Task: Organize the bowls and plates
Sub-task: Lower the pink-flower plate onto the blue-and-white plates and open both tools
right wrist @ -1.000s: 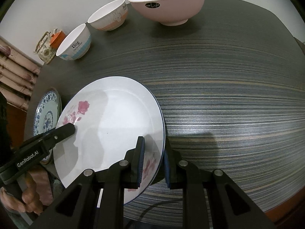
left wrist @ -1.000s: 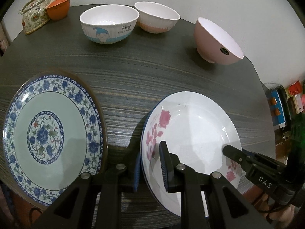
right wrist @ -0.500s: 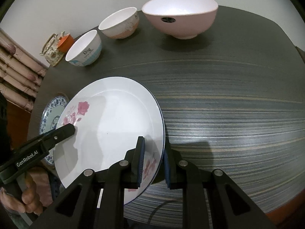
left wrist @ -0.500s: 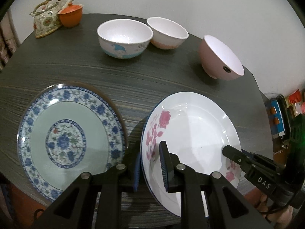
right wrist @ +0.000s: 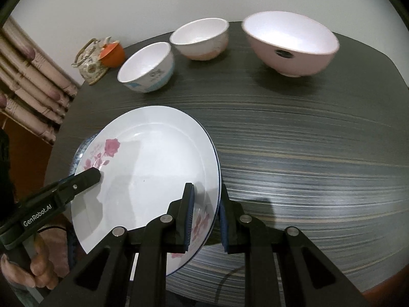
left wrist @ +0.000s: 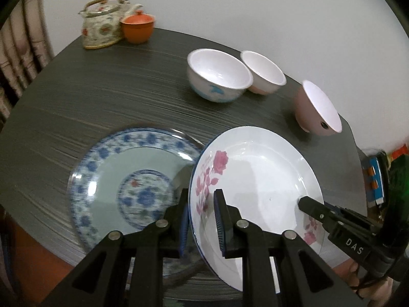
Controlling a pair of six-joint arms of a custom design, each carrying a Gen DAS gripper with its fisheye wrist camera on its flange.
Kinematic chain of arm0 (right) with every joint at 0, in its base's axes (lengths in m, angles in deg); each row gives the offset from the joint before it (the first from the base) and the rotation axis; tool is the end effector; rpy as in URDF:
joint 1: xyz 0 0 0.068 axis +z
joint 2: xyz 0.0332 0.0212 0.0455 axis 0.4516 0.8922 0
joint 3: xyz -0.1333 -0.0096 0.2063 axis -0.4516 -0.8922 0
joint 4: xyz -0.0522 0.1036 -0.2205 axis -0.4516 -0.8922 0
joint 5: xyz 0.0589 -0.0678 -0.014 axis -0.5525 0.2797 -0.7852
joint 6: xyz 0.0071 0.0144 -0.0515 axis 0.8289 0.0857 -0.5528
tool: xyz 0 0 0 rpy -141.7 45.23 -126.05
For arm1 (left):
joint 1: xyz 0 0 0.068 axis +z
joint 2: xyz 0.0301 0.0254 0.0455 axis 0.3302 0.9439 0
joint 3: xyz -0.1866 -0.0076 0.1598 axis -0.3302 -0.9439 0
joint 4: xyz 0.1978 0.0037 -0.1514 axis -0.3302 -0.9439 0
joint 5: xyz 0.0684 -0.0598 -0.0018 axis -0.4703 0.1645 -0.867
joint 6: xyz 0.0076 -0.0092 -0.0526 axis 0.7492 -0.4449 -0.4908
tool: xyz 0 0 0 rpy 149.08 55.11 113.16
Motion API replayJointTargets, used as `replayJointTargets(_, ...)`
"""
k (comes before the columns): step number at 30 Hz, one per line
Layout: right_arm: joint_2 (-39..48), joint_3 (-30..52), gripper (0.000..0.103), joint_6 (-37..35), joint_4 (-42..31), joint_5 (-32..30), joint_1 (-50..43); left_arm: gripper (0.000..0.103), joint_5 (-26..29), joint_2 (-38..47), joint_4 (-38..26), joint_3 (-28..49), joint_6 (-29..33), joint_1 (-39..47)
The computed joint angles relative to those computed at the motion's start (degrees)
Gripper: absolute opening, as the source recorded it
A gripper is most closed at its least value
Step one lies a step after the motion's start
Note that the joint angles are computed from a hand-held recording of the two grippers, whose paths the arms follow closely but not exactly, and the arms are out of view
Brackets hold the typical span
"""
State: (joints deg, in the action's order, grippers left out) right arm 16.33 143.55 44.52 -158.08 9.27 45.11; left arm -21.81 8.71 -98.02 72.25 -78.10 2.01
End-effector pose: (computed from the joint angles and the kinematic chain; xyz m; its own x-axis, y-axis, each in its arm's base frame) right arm 0.2232 0.0851 0.3019 -0.8350 -0.3916 -0.3866 -0.5006 0.8323 0.2382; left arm 0.1338 -0.0339 0.2982 -0.6849 -0.6025 -0.4097 -0.5606 0.7950 -0.2319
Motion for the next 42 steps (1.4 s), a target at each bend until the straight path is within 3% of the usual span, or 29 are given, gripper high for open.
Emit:
replayJointTargets(11, 2.14, 2.86, 0.018, 8.12, 2.10, 2.86, 14.20, 0.018, 6.16, -10.99, -7.34, -0.97, 12.34, 20.13)
replayJointTargets(17, 3.75, 3.78, 0.018, 11.31, 3.30, 4.54, 20.62, 0.018, 13.17, -14.75, -9.05, -3.35, 24.17, 36.57)
replayJointTargets(19, 4.07, 3.44, 0.018, 11.81, 4.06, 5.06, 22.29, 0.018, 17.33, -15.84, -10.41, -4.01, 31.70, 45.69)
replayJointTargets(25, 6.65, 2.76, 0.017, 14.13, 6.21, 6.06, 26.14, 0.018, 22.39, -16.28, -10.23, -7.23, 41.10, 57.60)
replayJointTargets(42, 10.08, 0.96, 0.017, 16.86, 9.15, 7.54, 29.84, 0.018, 22.54, -16.16, -6.09, -12.21, 43.47, 59.90)
